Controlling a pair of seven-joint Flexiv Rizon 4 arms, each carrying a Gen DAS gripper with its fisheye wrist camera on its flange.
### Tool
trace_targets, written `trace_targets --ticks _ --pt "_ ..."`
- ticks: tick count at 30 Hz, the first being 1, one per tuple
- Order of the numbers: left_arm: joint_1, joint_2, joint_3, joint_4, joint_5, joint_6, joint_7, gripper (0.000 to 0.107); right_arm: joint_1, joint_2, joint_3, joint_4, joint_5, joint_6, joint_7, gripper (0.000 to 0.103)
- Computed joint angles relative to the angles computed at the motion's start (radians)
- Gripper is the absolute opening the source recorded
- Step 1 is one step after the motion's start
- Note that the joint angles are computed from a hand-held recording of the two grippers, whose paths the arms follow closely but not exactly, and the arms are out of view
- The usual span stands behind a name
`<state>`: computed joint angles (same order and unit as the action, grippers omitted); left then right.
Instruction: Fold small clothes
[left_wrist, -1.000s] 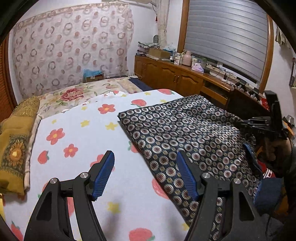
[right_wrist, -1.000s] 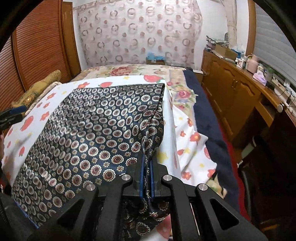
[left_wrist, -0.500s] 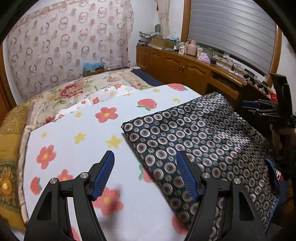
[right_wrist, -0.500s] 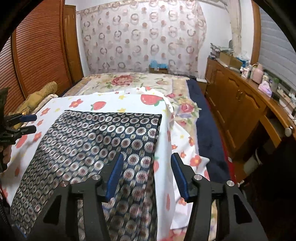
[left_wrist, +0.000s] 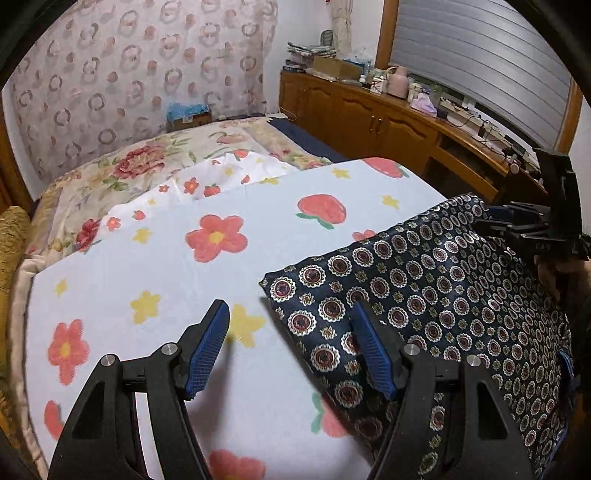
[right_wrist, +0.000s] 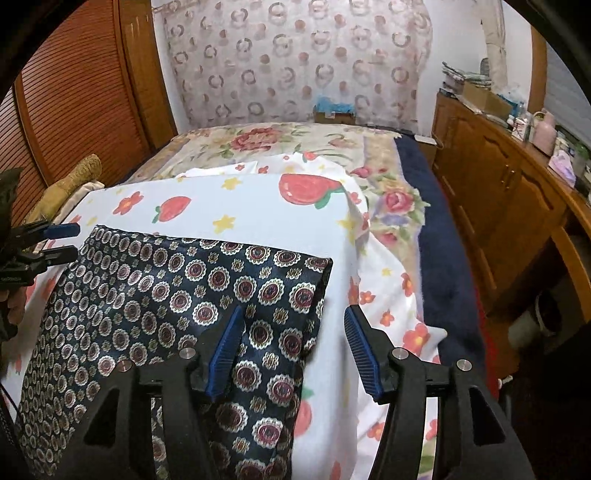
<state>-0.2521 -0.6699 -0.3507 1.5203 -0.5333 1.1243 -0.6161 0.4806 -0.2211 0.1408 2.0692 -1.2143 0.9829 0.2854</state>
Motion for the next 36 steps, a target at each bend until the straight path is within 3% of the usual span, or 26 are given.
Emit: trace_targets --ticks 2,7,14,17,18,19,20,21,24,26,30,33,36 --pt "-0.002 -0.008 0.002 -0.015 0.008 -0.024 0.001 0.069 -0.007 -0.005 -0.005 -0.003 -0.001 0.020 -0.008 0.059" --pt "-0.011 -0.019 0.013 -0.046 0.024 -0.093 0.007 0.052 -0.016 -0.014 -0.009 -0.011 0.007 0.056 -0.037 0.059" --pt "-0.024 -0.029 0.024 -0.064 0.027 -0.098 -0.001 0.052 0.008 -0.041 -0.009 -0.051 0.097 0.033 -0.165 0.059" --pt "-0.022 -0.030 0.017 -0.056 0.023 -0.081 0.009 0.052 0.009 -0.033 -0.017 -0.043 0.095 0.049 -0.161 0.058" --pt "-0.020 -0.030 0.013 -0.055 0.021 -0.080 0.015 0.050 0.009 -0.029 -0.020 -0.039 0.086 0.055 -0.153 0.055" --pt "-0.016 -0.031 0.007 -0.056 0.015 -0.089 0.021 0.039 0.006 -0.027 -0.024 -0.032 0.066 0.075 -0.137 0.044" --pt "-0.014 -0.033 0.005 -0.062 0.009 -0.101 0.017 0.035 0.001 -0.027 -0.030 -0.027 0.039 0.107 -0.112 0.026" --pt "-0.013 -0.035 0.006 -0.068 0.005 -0.109 0.013 0.032 -0.006 -0.027 -0.034 -0.021 0.019 0.144 -0.086 0.018" --pt "-0.009 -0.037 0.007 -0.071 -0.006 -0.123 0.015 0.007 0.011 -0.017 -0.029 -0.022 -0.028 0.104 -0.036 0.011" --pt "0.002 -0.025 -0.005 -0.056 -0.026 -0.124 0.029 0.004 0.026 0.006 -0.022 -0.021 -0.083 0.056 0.009 0.009" --pt "0.079 0.071 -0.123 0.086 -0.187 0.011 0.186 0.003 0.046 0.063 0.017 -0.023 -0.202 -0.055 0.107 0.009" --pt "0.146 0.169 -0.225 0.181 -0.389 0.085 0.352 0.003 0.078 0.102 0.062 -0.042 -0.250 -0.179 0.114 0.009" --pt "0.225 0.301 -0.332 0.265 -0.684 0.125 0.587 0.003 0.124 0.126 0.106 -0.079 -0.273 -0.315 0.087 0.008"
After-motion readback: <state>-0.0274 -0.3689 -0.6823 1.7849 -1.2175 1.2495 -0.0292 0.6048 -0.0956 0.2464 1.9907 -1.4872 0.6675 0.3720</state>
